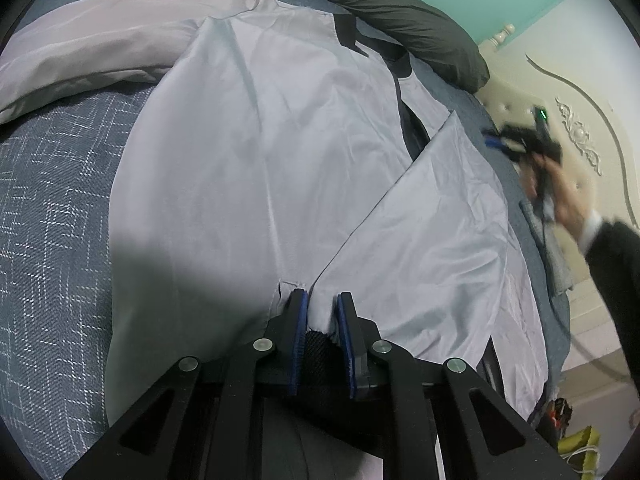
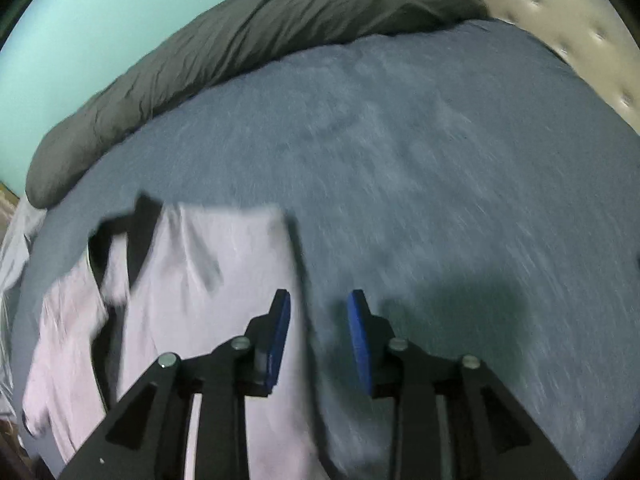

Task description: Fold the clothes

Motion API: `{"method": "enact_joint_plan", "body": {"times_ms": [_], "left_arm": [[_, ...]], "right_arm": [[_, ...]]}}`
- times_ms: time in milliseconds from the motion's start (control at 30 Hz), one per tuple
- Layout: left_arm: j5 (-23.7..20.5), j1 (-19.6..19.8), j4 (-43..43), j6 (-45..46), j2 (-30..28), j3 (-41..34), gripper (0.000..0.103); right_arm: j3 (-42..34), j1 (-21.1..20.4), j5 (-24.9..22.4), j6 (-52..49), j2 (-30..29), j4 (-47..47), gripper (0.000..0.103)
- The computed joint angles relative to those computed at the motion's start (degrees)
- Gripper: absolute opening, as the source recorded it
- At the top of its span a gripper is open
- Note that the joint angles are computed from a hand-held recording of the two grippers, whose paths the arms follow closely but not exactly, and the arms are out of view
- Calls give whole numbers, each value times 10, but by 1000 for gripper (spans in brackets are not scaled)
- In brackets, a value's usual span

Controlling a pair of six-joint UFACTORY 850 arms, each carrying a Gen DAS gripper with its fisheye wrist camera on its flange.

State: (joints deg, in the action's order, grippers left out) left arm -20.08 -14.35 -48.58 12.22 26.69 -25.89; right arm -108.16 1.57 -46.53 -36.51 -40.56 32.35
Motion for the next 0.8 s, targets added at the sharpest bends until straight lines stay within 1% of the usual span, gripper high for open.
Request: {"method": "enact_joint_plan", "body": {"times_ms": [33, 133, 267, 333, 433, 500, 533, 633, 700, 733, 767, 800], "left_arm": [[-1, 1, -7, 6, -1, 0, 16], [-3, 5, -20, 17, -2, 0, 16], [0, 1, -13, 5, -3, -1, 16], [4, -4, 3, -13, -3, -2, 16], [7, -8, 22, -30, -3, -4, 16], [6, -7, 24, -32, -1, -3, 16], [6, -8, 24, -32, -2, -3, 16], [3, -4, 15, -22, -1, -2, 16], [1, -3, 11, -18, 0, 0, 16], [1, -2, 12, -17, 0, -1, 16], [0, -2, 11, -16, 0, -1, 16], [0, -2, 11, -15, 0, 0, 16]], "right_arm": [[37, -15, -17, -41, 22, 30, 30], [135, -40, -19, -112, 85, 53, 30], [209, -69, -31, -169, 132, 70, 30], [234, -75, -22, -175, 146, 58, 30], [256, -75, -7, -178, 155, 43, 31], [269, -72, -6, -199, 161, 47, 31], [277, -65, 9, -206, 167, 42, 31], [286, -55, 27, -221, 171, 51, 31], [289, -40, 65, -198, 170, 20, 31], [285, -41, 59, -210, 166, 31, 30], [288, -40, 65, -216, 167, 34, 30], [290, -39, 71, -223, 168, 38, 26]]}}
